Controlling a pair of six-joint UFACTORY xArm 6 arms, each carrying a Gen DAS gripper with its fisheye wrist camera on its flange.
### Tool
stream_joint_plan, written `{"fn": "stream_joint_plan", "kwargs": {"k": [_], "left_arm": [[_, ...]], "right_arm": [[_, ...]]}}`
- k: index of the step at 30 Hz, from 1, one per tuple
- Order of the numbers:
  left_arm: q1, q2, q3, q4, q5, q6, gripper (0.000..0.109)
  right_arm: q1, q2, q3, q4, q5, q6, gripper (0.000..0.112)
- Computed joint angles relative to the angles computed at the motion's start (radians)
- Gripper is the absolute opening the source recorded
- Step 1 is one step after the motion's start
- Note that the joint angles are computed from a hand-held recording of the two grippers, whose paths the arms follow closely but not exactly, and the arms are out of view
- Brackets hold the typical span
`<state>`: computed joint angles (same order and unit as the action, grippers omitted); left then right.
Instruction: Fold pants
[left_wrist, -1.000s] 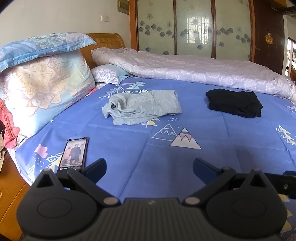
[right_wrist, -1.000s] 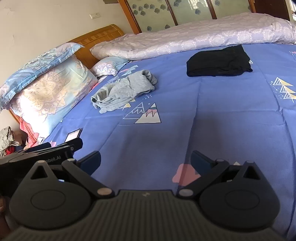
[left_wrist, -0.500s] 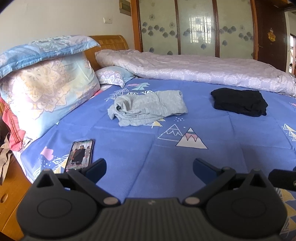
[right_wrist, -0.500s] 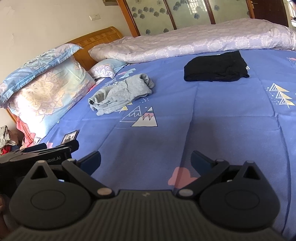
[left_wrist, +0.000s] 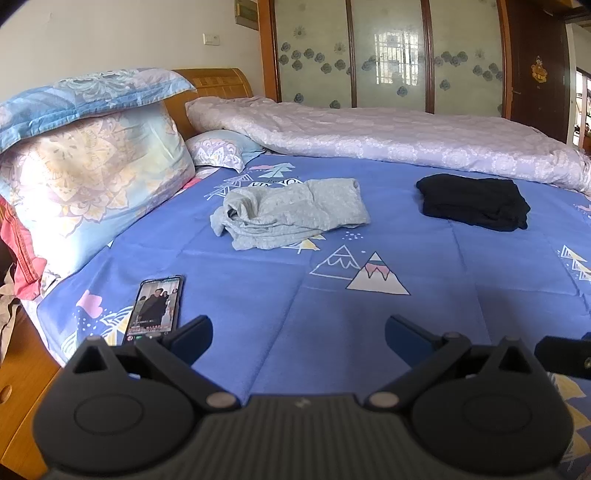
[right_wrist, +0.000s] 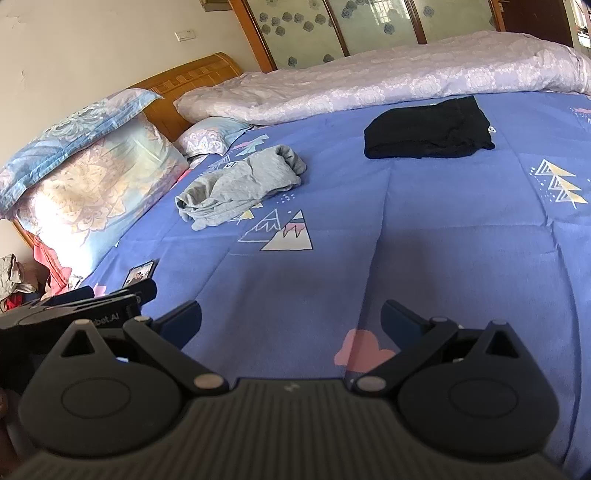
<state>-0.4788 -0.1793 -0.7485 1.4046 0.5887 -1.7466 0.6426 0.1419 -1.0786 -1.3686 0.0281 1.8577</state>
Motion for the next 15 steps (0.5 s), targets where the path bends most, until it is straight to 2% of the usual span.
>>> {"fn": "stream_joint_plan", "kwargs": {"k": [9, 15], "left_arm": [[0.012, 0.002, 0.002, -0.028, -0.029, 0.014, 0.103], [0.031, -0.003, 0.009, -0.059, -0.073, 0.033, 0.103]], "right_arm": [[0.002, -0.002, -0.002, -0.022, 0.003, 0.028, 0.103], [0.002, -0.013, -0.002, -0.103, 0.025, 0.125, 0.103]]}}
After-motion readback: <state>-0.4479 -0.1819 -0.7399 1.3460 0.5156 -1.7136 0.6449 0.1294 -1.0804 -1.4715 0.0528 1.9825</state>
